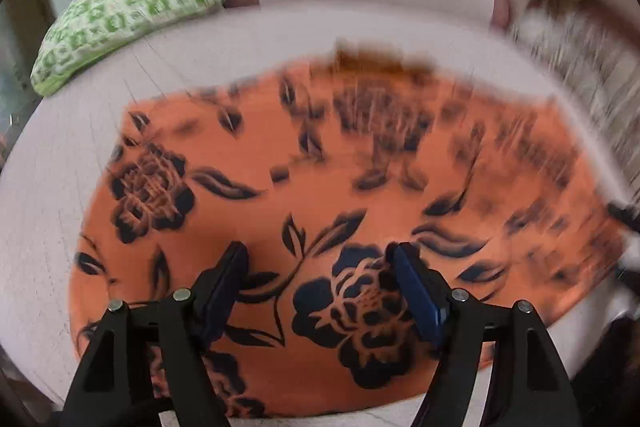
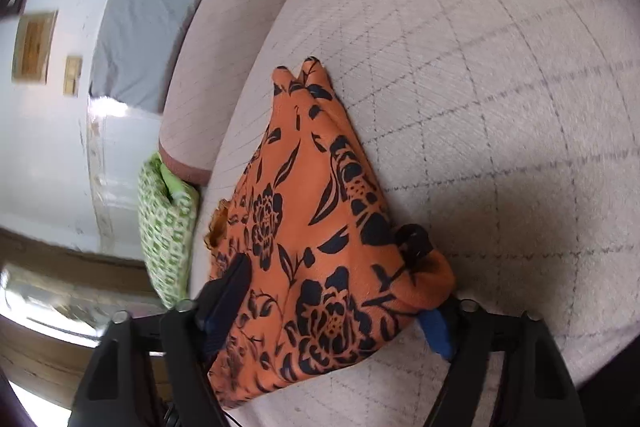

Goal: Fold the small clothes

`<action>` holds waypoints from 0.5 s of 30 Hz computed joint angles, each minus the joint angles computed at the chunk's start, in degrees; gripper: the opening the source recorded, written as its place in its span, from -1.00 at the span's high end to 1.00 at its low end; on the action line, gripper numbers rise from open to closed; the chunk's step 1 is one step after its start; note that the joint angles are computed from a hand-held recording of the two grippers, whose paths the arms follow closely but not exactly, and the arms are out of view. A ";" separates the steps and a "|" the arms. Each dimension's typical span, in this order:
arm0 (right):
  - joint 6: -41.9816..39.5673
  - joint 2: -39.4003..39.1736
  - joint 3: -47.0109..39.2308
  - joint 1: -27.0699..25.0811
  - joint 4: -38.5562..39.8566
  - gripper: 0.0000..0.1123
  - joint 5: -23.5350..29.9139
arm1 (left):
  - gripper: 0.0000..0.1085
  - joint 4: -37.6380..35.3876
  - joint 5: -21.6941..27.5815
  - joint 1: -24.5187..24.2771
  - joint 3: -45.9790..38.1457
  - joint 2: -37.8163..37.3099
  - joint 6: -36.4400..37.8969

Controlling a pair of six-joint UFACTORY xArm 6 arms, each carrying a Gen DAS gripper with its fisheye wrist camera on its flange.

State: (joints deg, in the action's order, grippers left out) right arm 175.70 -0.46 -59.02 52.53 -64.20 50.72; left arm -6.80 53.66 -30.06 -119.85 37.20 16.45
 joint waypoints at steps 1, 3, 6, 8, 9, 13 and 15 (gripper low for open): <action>-1.81 -0.22 0.16 -0.14 1.63 0.73 -0.50 | -0.42 1.62 -3.72 -0.55 3.57 -1.75 1.21; -9.00 0.37 -2.60 1.30 6.38 0.77 4.18 | -0.42 1.53 -4.30 -0.56 4.35 -2.16 0.78; -19.47 2.93 -8.16 2.64 13.21 0.77 10.67 | -0.44 0.40 -3.59 -0.30 3.37 -1.51 1.91; -17.23 2.31 -4.85 0.71 14.96 0.63 3.92 | -0.44 0.65 -2.99 -0.34 2.91 -1.40 1.59; -13.85 1.03 -3.00 0.74 12.68 0.58 2.14 | -0.44 0.10 -1.86 -0.18 1.92 -1.13 1.42; -16.29 -1.47 -4.87 4.86 14.15 -0.39 12.21 | -0.44 -4.03 -0.32 1.13 -1.26 -0.03 1.35; -21.13 -3.16 -5.30 4.93 13.53 -0.40 15.91 | -0.44 -3.19 -1.24 0.61 0.09 -0.29 0.59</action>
State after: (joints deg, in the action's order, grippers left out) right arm 154.57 -3.62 -64.32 57.46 -50.67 66.63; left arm -10.00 52.42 -29.45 -119.76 36.91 17.03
